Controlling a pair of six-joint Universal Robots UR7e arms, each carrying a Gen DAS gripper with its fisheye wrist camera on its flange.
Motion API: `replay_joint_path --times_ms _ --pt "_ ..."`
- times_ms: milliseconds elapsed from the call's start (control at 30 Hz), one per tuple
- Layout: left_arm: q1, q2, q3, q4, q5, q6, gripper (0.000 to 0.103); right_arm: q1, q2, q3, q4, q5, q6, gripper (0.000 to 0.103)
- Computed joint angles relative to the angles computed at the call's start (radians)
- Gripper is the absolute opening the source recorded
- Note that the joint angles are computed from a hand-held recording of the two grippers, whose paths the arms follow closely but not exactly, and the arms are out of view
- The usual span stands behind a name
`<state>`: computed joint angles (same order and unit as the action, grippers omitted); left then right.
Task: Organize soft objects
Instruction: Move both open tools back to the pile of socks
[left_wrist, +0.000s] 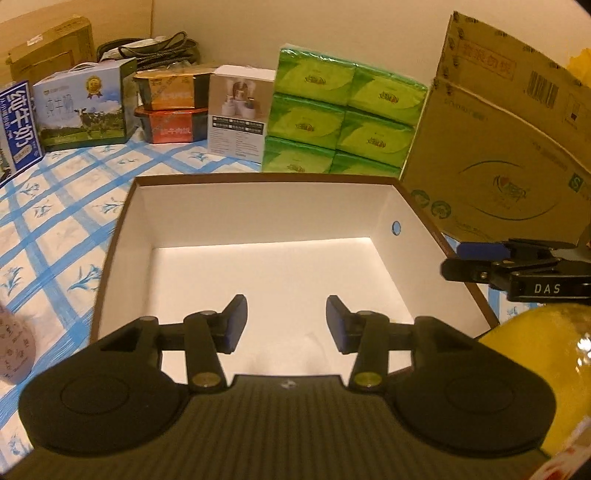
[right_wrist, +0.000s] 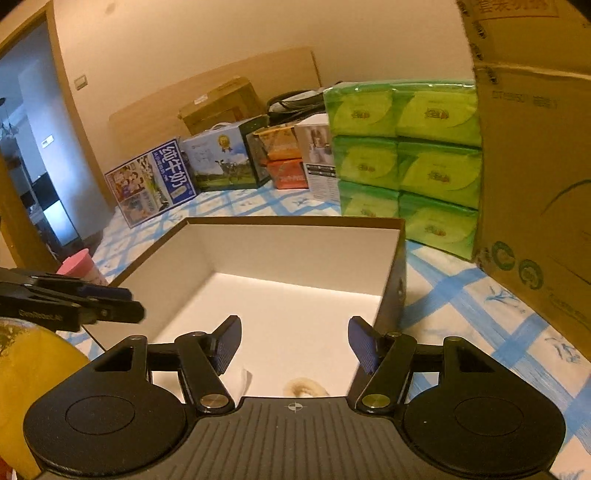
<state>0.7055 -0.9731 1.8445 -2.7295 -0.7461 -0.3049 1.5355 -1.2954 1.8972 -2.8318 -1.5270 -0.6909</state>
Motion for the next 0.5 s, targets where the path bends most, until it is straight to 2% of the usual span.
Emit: replay_joint_path --times_ms 200,400,500 --pt "-0.039 -0.062 0.053 0.052 0.059 -0.053 0.043 -0.010 -0.064 0.046 -0.013 -0.003 0.037 0.064" --pt "-0.114 -0.155 0.124 0.136 0.108 -0.143 0.043 -0.045 -0.176 0.121 -0.009 0.083 0.082 0.064" --pt "-0.164 -0.206 0.158 0.206 0.138 -0.224 0.043 -0.051 -0.236 0.164 -0.010 0.097 0.094 0.064"
